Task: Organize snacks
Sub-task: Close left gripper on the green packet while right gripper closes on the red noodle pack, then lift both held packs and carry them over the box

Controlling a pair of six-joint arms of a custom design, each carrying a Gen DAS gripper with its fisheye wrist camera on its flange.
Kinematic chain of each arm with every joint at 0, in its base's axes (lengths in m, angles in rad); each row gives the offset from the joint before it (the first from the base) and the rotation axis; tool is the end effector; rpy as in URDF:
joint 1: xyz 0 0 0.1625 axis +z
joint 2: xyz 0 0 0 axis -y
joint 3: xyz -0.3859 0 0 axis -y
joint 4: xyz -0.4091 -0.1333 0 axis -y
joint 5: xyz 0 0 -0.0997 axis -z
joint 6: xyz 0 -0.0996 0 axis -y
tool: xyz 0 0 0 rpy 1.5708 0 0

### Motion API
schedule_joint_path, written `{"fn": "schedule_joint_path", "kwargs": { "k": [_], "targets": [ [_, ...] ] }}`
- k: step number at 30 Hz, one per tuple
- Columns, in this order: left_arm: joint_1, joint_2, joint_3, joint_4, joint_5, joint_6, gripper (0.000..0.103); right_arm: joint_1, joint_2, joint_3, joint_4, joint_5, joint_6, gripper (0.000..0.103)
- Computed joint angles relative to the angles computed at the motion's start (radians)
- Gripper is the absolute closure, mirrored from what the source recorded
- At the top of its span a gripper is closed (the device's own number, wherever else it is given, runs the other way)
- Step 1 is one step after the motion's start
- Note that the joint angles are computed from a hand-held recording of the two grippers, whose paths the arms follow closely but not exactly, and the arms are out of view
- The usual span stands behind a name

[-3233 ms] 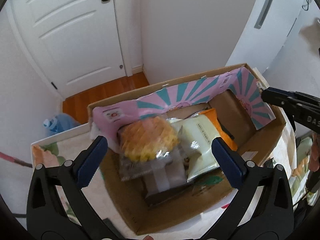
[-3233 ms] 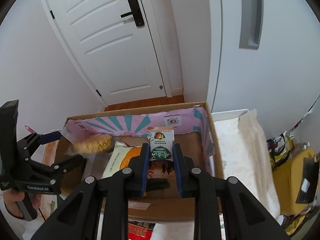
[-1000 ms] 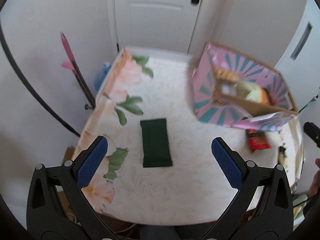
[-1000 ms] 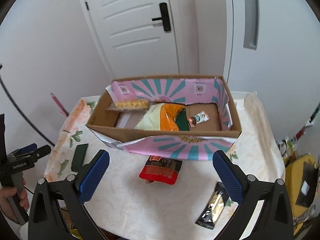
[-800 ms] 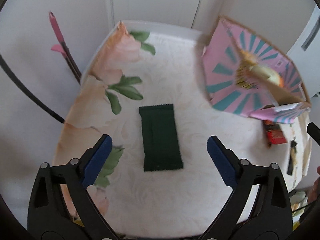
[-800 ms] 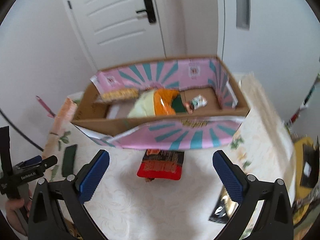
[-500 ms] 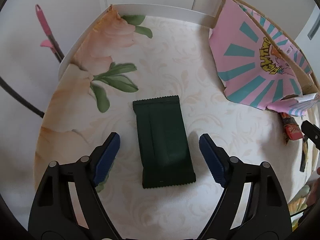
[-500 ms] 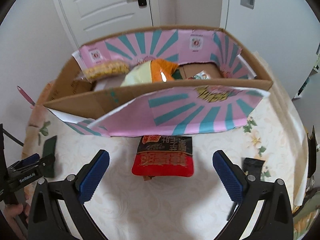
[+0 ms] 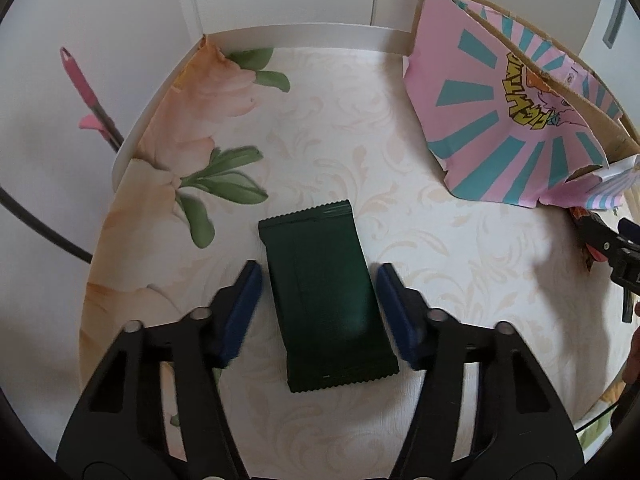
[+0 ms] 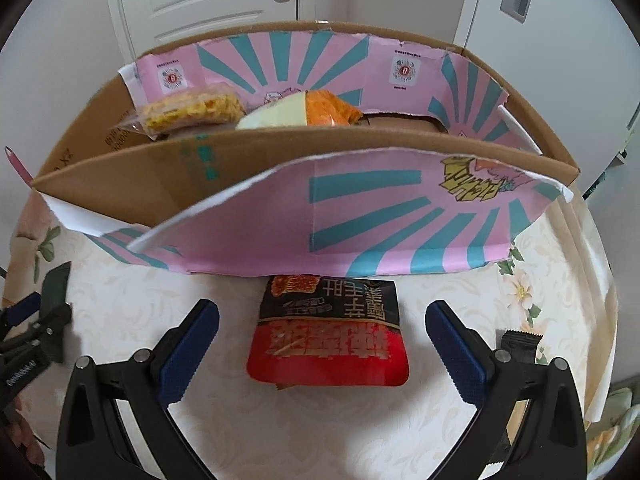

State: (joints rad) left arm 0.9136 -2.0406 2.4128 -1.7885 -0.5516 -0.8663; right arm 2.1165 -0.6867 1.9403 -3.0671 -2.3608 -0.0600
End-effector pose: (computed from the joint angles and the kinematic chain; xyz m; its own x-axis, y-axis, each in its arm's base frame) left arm -0.0087 -0.3683 0.2909 -0.6768 -0.3215 -0.6623 0.1358 0.8296 -0.5415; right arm 0.3336 -0.4288 -0.0256 -0.6588 -0.2687 0.7027 -0.5443 0.8151 -0.1986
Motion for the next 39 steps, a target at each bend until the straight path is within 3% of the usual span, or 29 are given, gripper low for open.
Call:
{"fn": "schedule_joint_path", "kwargs": {
  "k": [4, 15, 21, 22, 33, 39],
  "targets": [
    [0.010, 0.001, -0.006, -0.010, -0.007, 0.004, 0.058, -0.009, 0.001, 0.000, 0.007, -0.002, 0.013, 0.000],
    [0.020, -0.010, 0.005, -0.079, -0.036, 0.005, 0.059, -0.052, 0.001, -0.011, 0.031, 0.047, 0.008, 0.000],
    [-0.006, -0.025, 0.005, -0.036, -0.041, -0.045, 0.059, -0.077, 0.017, -0.031, 0.033, 0.060, -0.036, 0.020],
    [-0.011, -0.027, 0.005, -0.029, -0.038, -0.051, 0.059, -0.079, 0.018, -0.032, 0.025, 0.066, -0.050, 0.028],
    [-0.090, -0.047, -0.018, 0.105, -0.022, -0.163, 0.059, -0.084, -0.027, 0.005, -0.002, 0.113, -0.082, 0.029],
    [-0.183, -0.046, -0.045, 0.229, -0.003, -0.285, 0.059, -0.079, -0.097, 0.061, -0.038, 0.142, -0.099, 0.029]
  ]
}}
